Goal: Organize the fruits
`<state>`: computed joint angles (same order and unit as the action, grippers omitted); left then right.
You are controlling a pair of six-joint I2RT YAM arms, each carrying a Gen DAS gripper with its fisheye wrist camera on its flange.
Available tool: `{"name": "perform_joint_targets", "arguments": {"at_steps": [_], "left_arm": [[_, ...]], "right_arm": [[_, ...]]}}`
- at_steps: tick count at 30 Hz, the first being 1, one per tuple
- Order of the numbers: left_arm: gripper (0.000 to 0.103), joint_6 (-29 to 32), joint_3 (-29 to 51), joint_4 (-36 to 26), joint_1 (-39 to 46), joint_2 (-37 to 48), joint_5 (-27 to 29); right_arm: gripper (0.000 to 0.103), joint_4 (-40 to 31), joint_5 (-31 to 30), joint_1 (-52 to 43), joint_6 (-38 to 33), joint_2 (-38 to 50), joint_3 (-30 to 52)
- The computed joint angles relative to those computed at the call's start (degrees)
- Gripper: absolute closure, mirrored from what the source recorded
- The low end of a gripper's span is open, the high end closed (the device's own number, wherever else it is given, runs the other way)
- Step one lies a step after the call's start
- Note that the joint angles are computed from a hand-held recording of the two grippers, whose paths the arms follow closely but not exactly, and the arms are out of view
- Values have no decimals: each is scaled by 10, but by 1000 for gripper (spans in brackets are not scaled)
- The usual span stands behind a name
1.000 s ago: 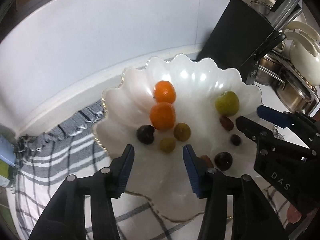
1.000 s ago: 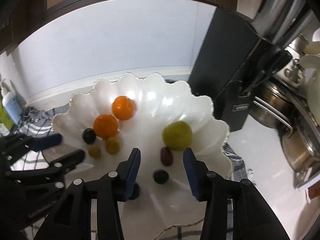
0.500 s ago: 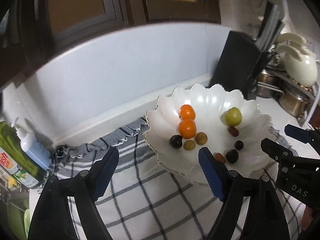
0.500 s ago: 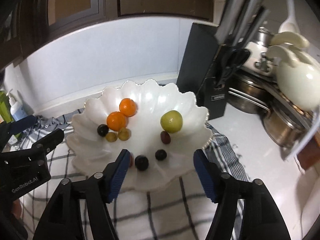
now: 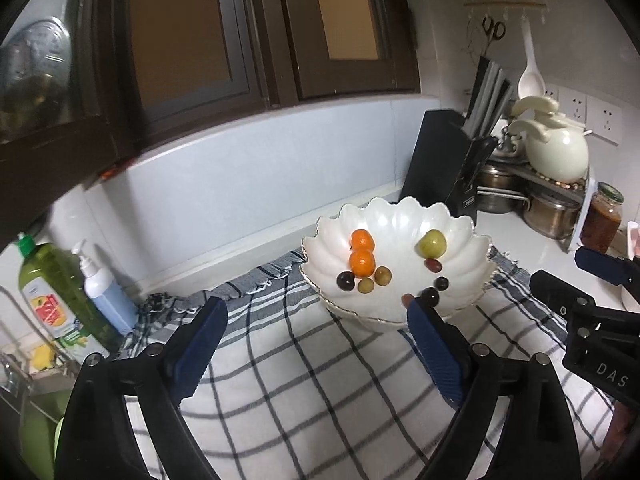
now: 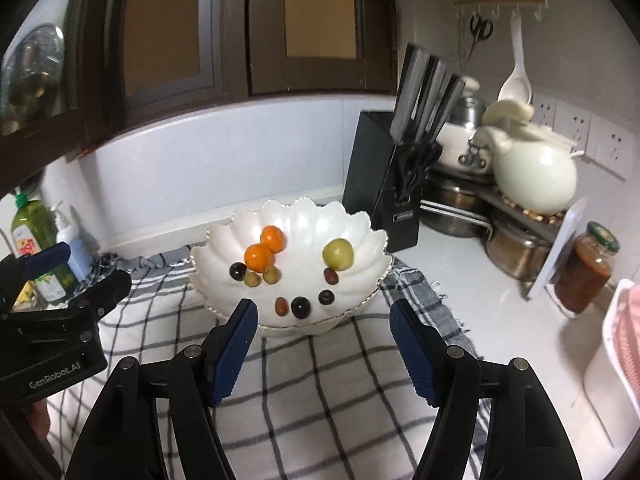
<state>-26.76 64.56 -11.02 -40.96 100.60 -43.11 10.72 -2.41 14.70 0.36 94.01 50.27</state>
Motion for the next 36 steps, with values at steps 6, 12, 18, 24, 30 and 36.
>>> {"name": "perform_joint_targets", "arguments": {"at_steps": [6,12,18,24,30,36], "left_arm": [[9,-94,-33,-56,-66,-54,-49],[8,-211,-45,-148,-147,-92,-100],[6,-359,-20,-295,-237,-97,-157],[1,-535,40,-485,-321,-64,-210],[0,-686,99,-641,-388,-19,-222],[0,-801,149,-752,-440,24,-223]], "right_arm": [[24,-5,-8,-7,-19,-111,-81],[19,-31,-29,-15,-27,-243,-162],[18,-84,-56,-27,-33,-371,-219],[18,-162,-71,-38,-29,-495,-254],[18,-251,-97,-66,-36,-608,-276],[18,-358,-142,-113,-57,-711,-278]]}}
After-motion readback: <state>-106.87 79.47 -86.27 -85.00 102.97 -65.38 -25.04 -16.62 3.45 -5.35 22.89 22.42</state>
